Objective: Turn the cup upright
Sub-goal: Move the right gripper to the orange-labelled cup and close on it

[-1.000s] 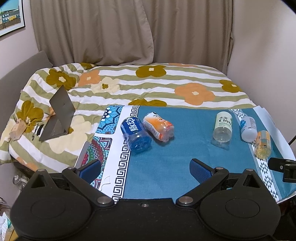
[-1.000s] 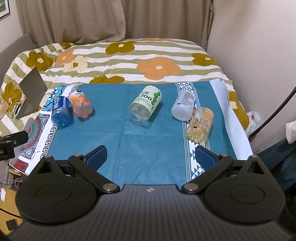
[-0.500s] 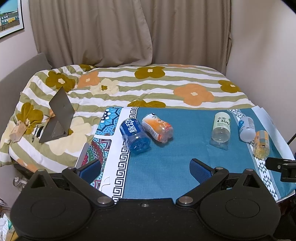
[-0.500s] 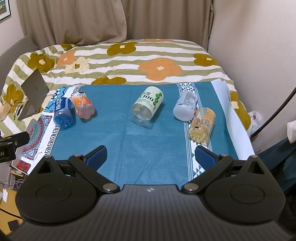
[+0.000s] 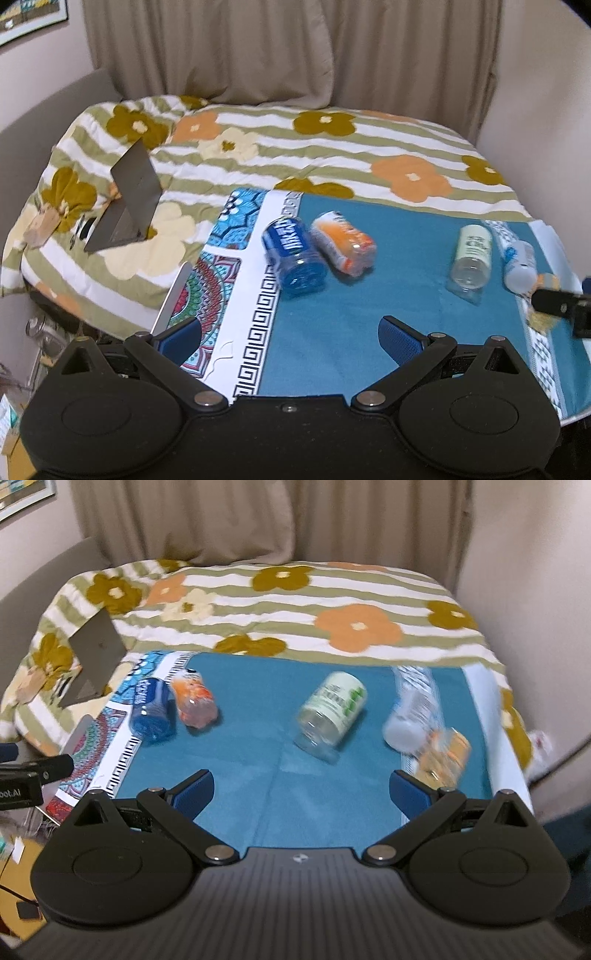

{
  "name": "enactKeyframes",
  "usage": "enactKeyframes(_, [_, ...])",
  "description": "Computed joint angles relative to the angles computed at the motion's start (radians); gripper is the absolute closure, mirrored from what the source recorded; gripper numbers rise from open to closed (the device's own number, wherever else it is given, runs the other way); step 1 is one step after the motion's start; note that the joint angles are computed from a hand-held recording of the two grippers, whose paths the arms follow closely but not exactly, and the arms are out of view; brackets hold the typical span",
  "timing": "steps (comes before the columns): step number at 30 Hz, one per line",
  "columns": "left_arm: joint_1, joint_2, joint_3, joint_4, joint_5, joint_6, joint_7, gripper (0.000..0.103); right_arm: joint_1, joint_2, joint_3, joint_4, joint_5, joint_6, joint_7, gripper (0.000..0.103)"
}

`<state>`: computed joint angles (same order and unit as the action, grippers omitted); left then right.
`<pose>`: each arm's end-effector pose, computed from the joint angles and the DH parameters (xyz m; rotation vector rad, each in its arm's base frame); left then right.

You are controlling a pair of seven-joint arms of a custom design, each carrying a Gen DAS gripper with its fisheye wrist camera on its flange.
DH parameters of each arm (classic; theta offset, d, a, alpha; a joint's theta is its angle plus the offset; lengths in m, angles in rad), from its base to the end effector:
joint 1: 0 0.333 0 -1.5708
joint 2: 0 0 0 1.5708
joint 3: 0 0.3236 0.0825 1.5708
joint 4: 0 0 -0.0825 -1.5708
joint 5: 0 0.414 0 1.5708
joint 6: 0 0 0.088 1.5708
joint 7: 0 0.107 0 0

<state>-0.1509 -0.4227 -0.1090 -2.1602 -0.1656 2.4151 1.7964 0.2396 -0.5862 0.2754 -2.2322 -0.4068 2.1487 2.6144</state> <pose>0.4815 -0.1384 0.6450 -1.4526 2.2066 -0.7647 0.3811 0.2282 0.6426 -1.4381 2.1537 -0.7412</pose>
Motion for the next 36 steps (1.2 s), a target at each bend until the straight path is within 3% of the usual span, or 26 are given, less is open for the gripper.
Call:
enactKeyframes(6, [0.037,0.113,-0.010,0.071,0.035,-0.024,-0.066,0.000,0.008,0.156,-0.097,0.065,0.028,0.175,-0.211,0.000])
enactKeyframes(9, [0.052,0.176,-0.015,0.112,0.059,-0.036,-0.094,0.000,0.016,0.269,-0.140,0.140,0.090,0.214,-0.345,0.000])
enactKeyframes(20, [0.076,0.363,-0.024,0.249,0.080,-0.112,-0.141,0.000,0.033,0.659,-0.199,0.471,0.247,0.184,-0.643,0.000])
enactKeyframes(32, [0.078,0.456,-0.036,0.331,0.090,-0.146,-0.139,0.000,0.045,0.872,-0.222,0.693,0.361,0.080,-0.744,0.000])
enactKeyframes(33, [0.078,0.459,-0.037,0.333,0.089,-0.151,-0.137,0.000,0.044,0.879,-0.221,0.700,0.373,0.074,-0.753,0.001])
enactKeyframes(36, [0.077,0.464,-0.038,0.336,0.085,-0.158,-0.132,0.000,0.039,0.899,-0.218,0.719,0.409,0.053,-0.775,0.018])
